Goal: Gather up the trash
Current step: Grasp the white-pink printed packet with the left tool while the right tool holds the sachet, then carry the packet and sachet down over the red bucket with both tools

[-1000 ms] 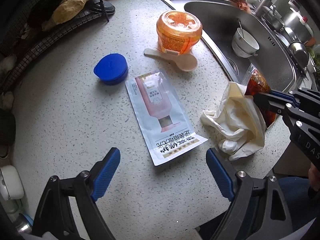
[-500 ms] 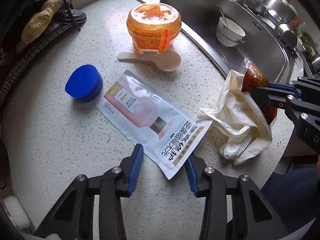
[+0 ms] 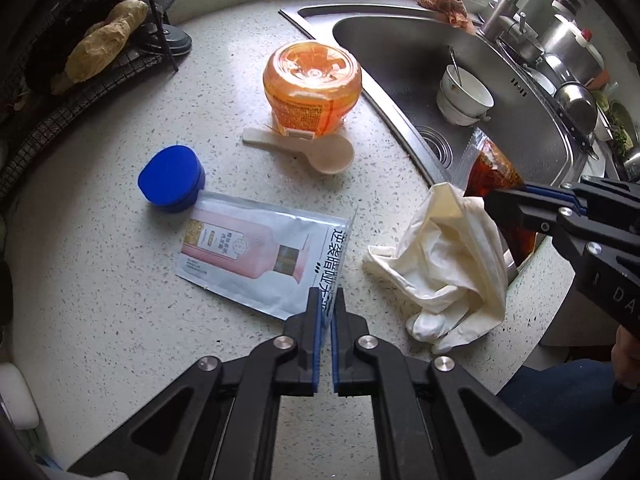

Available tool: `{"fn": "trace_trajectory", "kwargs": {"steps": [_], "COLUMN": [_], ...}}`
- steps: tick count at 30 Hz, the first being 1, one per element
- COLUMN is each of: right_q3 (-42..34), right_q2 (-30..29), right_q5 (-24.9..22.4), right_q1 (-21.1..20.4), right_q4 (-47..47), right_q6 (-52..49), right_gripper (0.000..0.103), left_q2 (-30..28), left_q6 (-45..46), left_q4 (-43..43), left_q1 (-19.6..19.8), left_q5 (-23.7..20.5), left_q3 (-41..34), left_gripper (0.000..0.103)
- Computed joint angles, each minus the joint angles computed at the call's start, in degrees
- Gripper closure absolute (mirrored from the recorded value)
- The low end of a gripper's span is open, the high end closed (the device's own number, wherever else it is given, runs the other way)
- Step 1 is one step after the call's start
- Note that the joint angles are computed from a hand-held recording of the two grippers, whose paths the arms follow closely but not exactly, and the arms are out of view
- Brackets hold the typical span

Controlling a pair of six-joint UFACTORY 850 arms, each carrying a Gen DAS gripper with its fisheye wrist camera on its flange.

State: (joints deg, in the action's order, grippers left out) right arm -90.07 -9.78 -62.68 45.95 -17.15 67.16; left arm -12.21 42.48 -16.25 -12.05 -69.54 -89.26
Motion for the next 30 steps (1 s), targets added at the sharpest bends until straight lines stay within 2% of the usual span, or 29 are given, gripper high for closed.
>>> {"fn": "trace_trajectory", "kwargs": {"steps": [8,18,24,30], "right_q3": [0.7,3.6,6.1,9.8], "right_q2": [2.7,8.6,13.4,19.5], "right_q5": [2.9,2.6,0.5,-4.9], "right_q1": [0.6,3.1,5.7,10.9], "right_q4": [-2.6,-7.0,-10.9,-15.8], "right_q6": [-1.3,0.1,3.3,9.4], "right_gripper": [0.098,0.098,0.098,0.098], "left_q2": [3.5,8.4,12.1,16.1], "left_q6": [-5.1,-10.6,-13.4,-15.6], "left_q4": [2.2,3.3,4.3,3.1], "left_q1": [-0.8,-3.7,-7.9,-13.6], "left_q5": [2.8,3.5,4.1,3.4], "left_q3": [-0.7,-1.5,-1.3,0.1], "left_gripper": [0.102,0.102,0.102,0.102]}}
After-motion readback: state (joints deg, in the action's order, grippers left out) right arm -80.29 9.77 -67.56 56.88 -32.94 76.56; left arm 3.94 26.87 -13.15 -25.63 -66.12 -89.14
